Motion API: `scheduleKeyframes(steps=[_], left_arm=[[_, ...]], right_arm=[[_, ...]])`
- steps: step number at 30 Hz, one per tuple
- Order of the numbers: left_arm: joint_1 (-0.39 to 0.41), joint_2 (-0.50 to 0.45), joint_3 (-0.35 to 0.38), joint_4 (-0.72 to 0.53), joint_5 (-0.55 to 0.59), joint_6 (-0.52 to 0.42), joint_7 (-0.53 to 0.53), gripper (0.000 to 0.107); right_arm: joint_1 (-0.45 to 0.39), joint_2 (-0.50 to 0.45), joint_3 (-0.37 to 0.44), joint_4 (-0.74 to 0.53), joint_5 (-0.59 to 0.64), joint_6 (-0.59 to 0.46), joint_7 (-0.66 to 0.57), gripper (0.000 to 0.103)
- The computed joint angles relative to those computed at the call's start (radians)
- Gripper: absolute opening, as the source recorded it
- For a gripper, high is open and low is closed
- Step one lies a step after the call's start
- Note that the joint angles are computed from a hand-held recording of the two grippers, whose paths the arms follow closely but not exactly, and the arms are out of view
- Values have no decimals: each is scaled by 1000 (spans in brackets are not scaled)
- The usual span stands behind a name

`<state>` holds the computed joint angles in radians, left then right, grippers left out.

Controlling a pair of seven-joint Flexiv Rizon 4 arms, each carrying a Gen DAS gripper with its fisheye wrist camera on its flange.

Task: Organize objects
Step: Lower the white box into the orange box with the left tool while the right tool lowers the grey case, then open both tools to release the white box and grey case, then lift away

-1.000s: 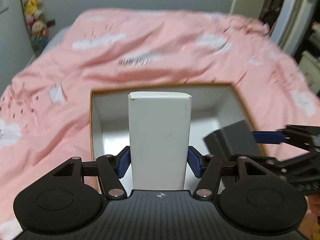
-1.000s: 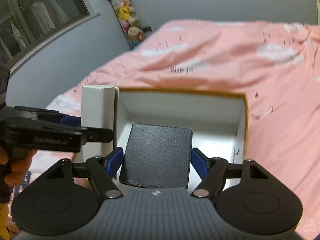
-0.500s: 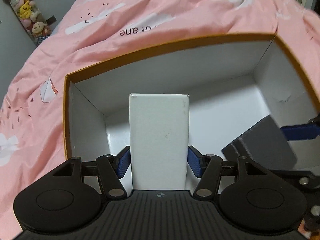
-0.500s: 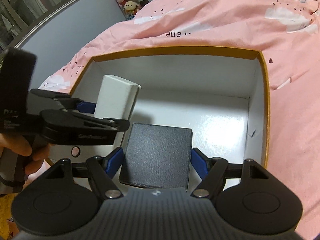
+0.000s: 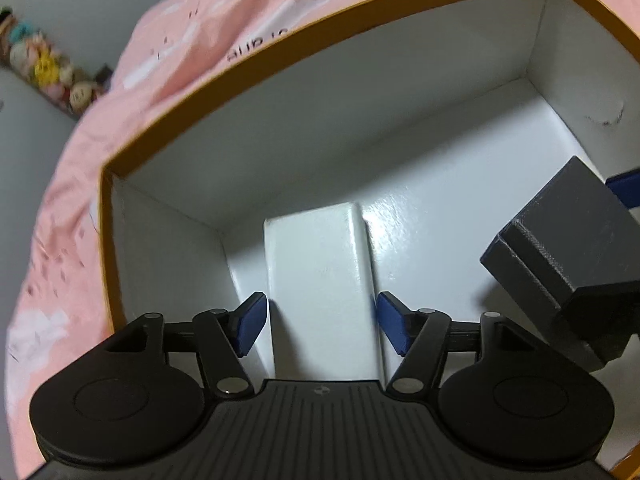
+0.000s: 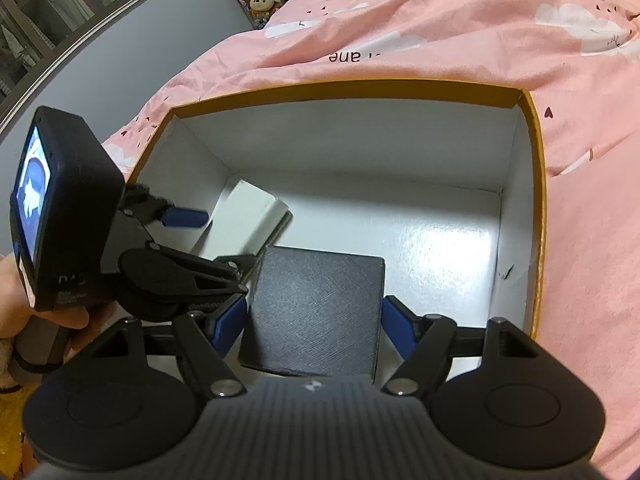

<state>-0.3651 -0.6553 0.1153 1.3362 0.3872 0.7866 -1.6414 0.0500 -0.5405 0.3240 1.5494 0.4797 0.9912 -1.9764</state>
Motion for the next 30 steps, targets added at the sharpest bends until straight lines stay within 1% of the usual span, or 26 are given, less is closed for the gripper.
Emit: scheduleKeyframes(steps=[3, 6, 8, 11, 14, 15, 16, 19, 22, 26, 29, 30], left_arm=[[3, 10, -4, 7, 2, 6, 14, 74], [23, 22, -19, 17, -24, 13, 44, 70], [6, 17, -3, 11, 7, 15, 49, 65], [-34, 9, 30, -17, 73, -30, 34, 54], [-20, 14, 12, -14, 68, -31, 50, 54], [-12, 19, 6, -7, 67, -9, 57, 56], [0, 18, 0, -6, 63, 19, 71, 60], [42, 18, -28, 2, 19, 94, 126, 61], [81, -11, -53, -23, -58, 112, 197, 61], [86, -63, -47, -75, -103, 103, 271, 58], [78, -104, -28, -131, -123, 51, 283, 51], [78, -116, -25, -146, -131, 36, 284, 50]], right_arm=[[2, 0, -3, -1, -6, -8, 2, 75], [11, -9, -8, -15, -14, -19, 13, 75], [11, -9, -7, -16, -16, -20, 14, 75], [11, -9, -6, -16, -16, -17, 11, 75], [10, -7, -5, -13, -17, -16, 8, 75], [9, -8, -5, -14, -17, -17, 6, 75], [9, -9, -4, -15, -16, -17, 3, 75], [7, -14, -1, -22, -15, -21, -4, 75], [7, -21, -1, -33, -14, -27, -7, 75], [14, -33, -4, -49, -21, -31, -1, 75], [16, -40, -3, -59, -25, -35, -1, 75], [16, -43, -4, -63, -27, -38, 0, 75]])
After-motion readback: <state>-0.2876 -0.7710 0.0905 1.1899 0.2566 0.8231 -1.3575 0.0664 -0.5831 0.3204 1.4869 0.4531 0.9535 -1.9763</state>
